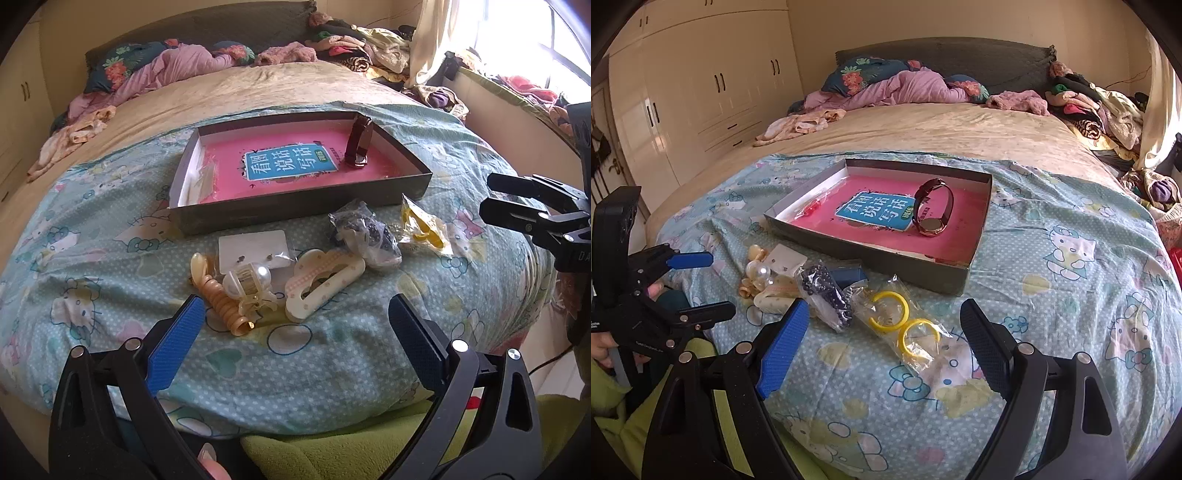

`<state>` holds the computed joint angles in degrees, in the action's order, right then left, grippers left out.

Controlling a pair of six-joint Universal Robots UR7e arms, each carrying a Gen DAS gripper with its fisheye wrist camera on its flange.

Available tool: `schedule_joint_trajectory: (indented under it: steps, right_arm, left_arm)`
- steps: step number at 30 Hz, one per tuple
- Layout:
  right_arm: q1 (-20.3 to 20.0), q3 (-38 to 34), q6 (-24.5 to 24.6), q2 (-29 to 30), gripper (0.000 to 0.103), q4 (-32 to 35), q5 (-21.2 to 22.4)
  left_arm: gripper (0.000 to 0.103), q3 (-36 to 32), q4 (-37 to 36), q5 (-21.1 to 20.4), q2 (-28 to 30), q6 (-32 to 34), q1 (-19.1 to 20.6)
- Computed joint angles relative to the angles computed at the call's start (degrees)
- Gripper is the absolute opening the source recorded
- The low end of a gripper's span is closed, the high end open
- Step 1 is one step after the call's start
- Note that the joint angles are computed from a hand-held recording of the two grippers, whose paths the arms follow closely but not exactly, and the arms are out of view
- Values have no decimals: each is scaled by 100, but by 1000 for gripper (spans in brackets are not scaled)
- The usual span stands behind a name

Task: Organize jewelry
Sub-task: 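Move both tools back toward the remaining jewelry, then grasp the cream hair claw with the left tool while the right tool grasps the bead bag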

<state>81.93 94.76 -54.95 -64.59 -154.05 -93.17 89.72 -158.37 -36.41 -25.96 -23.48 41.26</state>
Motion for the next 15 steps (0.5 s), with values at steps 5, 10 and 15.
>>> schedule_joint_trajectory:
  steps: [5,10,15]
  right_arm:
    - [-8,-49,-72,36,82,184,25]
    - [19,-169,-162,148,69,511,16]
    - [91,-308,-333,342,56,790,-52]
  left_arm:
    - [79,-79,89,-332,82,85,99]
    - [61,-196,223,-567,170,78,208]
    - [60,-285,292,-556,230,12,306]
